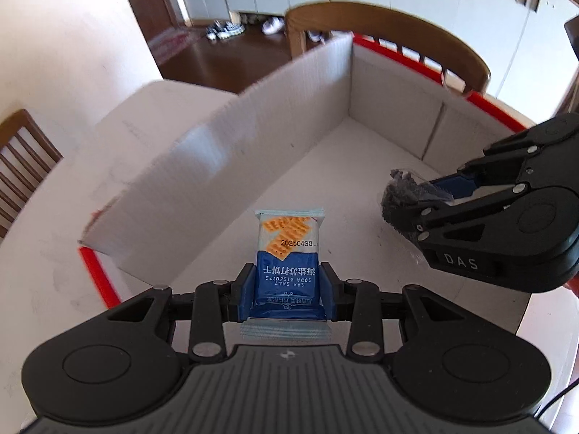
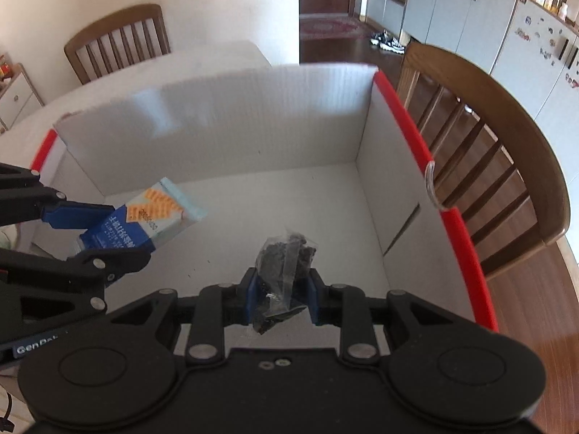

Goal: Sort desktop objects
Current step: 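Lower both items into the shoebox and open both grippers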

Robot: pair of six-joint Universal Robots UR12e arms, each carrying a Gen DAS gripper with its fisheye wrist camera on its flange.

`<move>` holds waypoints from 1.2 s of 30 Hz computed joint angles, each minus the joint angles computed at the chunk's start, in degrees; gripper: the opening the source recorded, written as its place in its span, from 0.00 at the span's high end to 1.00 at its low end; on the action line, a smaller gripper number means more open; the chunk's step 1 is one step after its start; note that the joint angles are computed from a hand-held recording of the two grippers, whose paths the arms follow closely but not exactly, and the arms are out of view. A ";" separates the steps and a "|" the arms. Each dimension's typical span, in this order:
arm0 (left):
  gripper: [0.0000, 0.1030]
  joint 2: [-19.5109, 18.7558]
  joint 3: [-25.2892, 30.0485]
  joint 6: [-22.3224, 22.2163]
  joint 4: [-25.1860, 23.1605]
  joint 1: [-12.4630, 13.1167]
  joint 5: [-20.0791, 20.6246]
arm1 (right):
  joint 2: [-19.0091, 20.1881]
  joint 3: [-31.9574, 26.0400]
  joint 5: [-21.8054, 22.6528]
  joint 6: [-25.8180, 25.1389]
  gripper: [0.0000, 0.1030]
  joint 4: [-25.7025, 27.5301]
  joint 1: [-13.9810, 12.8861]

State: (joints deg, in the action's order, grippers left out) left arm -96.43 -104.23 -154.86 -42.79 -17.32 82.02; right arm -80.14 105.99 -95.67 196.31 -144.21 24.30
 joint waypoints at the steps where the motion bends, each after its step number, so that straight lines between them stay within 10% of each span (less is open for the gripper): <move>1: 0.66 -0.27 0.40 0.53 -1.05 -0.16 0.28 | 0.05 -0.12 0.74 -0.21 0.75 0.71 -0.18; 17: 0.64 -2.74 4.31 0.38 -11.08 -0.92 3.16 | 0.48 -1.76 2.28 -4.21 0.68 4.95 -0.63; 36: 0.56 3.33 -1.66 -5.67 -1.22 0.38 -1.47 | -3.32 0.77 3.71 -4.35 0.62 0.27 -0.98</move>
State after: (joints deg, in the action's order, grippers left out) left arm -93.10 -105.89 -160.53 -44.01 -16.94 80.55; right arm -83.46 106.76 -91.97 191.95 -143.94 23.32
